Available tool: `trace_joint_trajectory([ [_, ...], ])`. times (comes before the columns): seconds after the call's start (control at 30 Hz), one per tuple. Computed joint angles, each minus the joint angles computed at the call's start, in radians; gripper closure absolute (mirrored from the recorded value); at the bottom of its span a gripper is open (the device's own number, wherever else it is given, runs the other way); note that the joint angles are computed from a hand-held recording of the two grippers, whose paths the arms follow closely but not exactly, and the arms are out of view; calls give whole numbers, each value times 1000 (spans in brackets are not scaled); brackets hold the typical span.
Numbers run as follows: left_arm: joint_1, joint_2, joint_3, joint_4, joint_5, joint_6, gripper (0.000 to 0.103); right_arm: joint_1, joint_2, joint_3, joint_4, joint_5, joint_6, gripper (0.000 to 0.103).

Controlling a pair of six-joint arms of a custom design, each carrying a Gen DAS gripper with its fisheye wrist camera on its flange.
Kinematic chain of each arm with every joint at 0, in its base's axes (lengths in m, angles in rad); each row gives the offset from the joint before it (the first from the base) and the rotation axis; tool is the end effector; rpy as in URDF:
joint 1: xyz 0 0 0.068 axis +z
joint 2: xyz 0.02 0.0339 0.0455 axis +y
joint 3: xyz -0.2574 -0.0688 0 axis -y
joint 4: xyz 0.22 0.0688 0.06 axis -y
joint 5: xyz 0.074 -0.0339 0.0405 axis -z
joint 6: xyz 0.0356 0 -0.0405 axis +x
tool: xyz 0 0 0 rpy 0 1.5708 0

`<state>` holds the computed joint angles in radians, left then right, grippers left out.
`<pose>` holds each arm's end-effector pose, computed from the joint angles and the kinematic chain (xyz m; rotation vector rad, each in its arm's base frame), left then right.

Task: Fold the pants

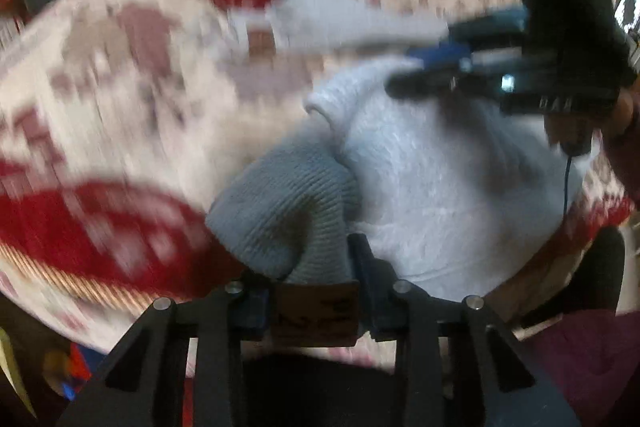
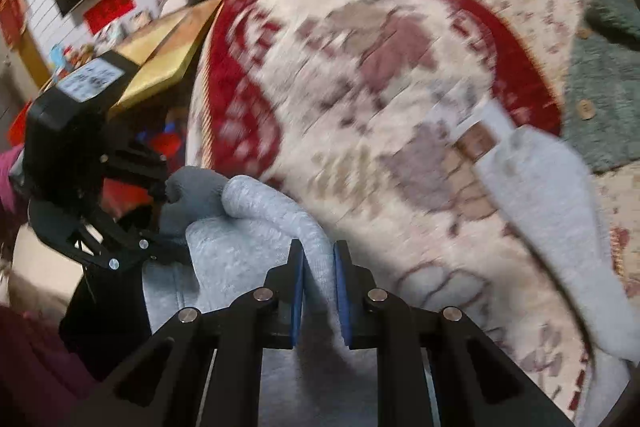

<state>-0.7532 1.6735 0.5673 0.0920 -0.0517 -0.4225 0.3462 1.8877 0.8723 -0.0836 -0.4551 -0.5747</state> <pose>0.1884 -0.1741 0.1067 0.4133 2.5949 -0.3598 0.2913 0.1217 0.1084 -1.2738 2.2452 0.5223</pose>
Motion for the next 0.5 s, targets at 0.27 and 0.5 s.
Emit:
trace_joint_trajectory([
  [0.27, 189, 111, 213, -48, 25, 148, 71, -28, 39, 169, 32, 66, 163, 89],
  [0.5, 221, 338, 287, -37, 6, 84, 54, 32, 380, 350, 76, 189, 300, 84],
])
